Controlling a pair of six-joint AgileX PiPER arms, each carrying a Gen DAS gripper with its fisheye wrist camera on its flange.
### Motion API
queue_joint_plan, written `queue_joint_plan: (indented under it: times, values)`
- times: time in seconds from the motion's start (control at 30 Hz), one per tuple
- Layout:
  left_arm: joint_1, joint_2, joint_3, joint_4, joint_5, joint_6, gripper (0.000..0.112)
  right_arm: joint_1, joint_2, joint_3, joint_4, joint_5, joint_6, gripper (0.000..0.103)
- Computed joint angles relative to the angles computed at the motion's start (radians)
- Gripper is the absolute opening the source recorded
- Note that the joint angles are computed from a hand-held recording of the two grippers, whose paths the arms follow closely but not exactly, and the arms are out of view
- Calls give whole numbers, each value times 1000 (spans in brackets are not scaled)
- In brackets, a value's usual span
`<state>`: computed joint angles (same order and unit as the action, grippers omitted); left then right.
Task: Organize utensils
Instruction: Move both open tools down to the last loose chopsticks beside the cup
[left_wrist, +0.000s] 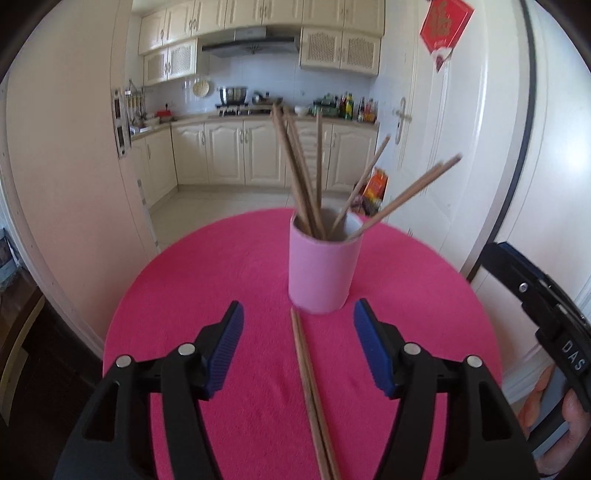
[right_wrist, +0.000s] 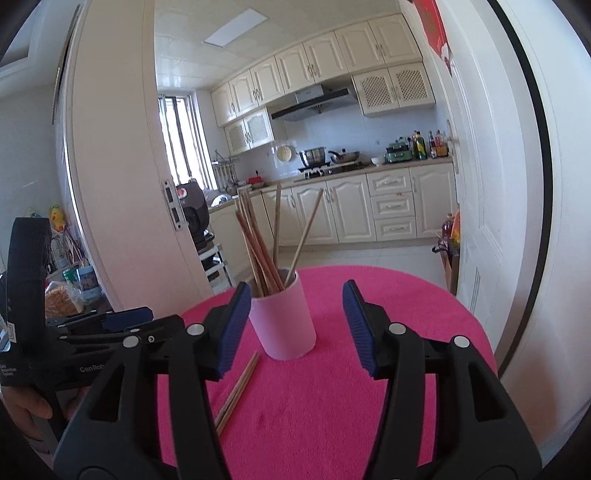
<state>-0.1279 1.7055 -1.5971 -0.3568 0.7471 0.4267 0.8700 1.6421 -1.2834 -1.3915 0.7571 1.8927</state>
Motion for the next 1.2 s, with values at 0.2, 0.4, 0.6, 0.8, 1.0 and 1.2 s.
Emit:
queue_joint_plan:
  times: [0.2, 0.4, 0.6, 0.8, 1.0, 1.2]
  values:
    - [20, 207, -196, 139, 325, -132, 61, -63, 68, -49, 340, -117, -243, 55]
    - [26, 268, -214, 148, 365, -165, 61, -85, 104, -69, 485, -146, -373, 55]
    - [10, 277, -210, 168, 346, -170, 61, -98, 101, -69, 528, -150, -403, 57]
    - [-43, 301, -256, 267, 360, -237, 66, -107, 103, -64, 552, -166, -419, 58]
    - [-84, 322, -302, 340, 398, -274, 64, -118, 106, -79, 604, -161, -476, 58]
    - [-26, 276, -238, 263, 368, -229, 22, -134, 148, -171, 761, -94, -655, 58]
